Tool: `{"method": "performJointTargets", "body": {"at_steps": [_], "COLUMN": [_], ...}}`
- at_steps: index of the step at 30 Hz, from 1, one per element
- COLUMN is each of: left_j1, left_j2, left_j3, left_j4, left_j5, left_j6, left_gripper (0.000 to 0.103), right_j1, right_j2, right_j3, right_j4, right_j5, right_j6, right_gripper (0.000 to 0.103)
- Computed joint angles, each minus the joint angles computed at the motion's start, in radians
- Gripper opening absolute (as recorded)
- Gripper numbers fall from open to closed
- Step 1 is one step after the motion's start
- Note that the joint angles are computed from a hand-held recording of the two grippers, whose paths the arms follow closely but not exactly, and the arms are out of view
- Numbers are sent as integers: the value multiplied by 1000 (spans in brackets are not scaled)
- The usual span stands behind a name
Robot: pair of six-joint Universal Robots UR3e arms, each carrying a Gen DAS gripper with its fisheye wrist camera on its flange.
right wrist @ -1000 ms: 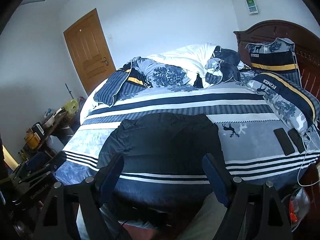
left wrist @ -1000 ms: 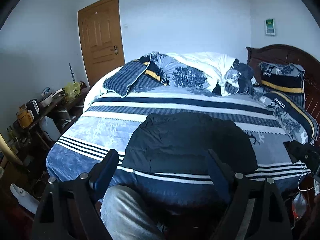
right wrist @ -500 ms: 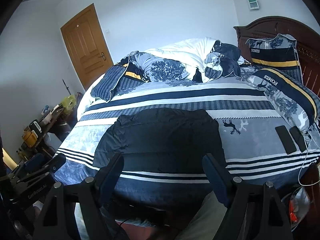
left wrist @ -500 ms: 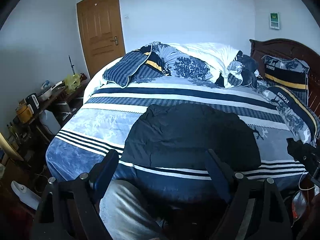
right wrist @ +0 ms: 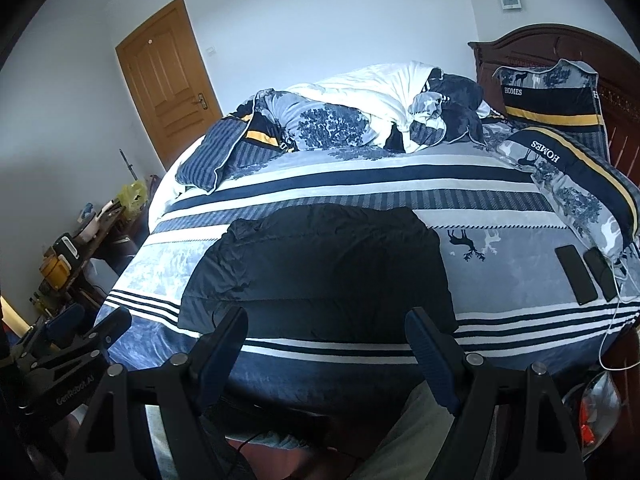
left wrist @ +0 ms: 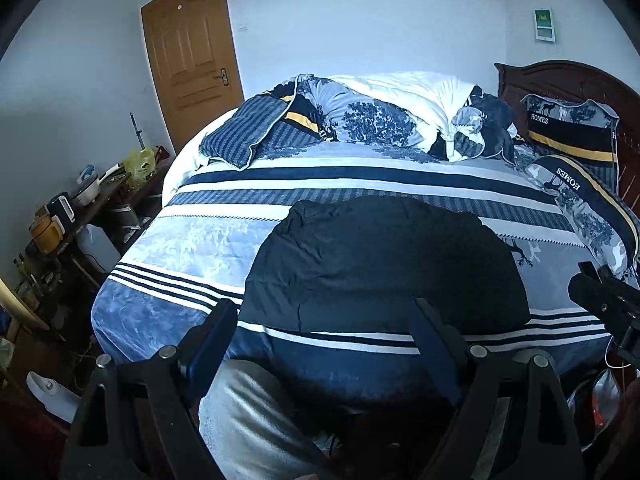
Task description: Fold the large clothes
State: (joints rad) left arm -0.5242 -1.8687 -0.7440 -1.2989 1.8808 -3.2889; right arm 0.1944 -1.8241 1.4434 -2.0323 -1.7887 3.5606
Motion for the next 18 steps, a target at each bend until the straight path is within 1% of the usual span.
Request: {"method": "performJointTargets", "body": {"at_steps": [18], "left_j1": [6], "left_j2": [-4], "left_j3": [2], "left_j4": [-1], "left_j5": [1], "left_j6": [3], "left_gripper": [87], "right_j1": [-1], "right_j2": [13], "right_j3": [3], "right_j4": [-4], "right_j5": [3], "right_j6": [3], "right_gripper": [84]}}
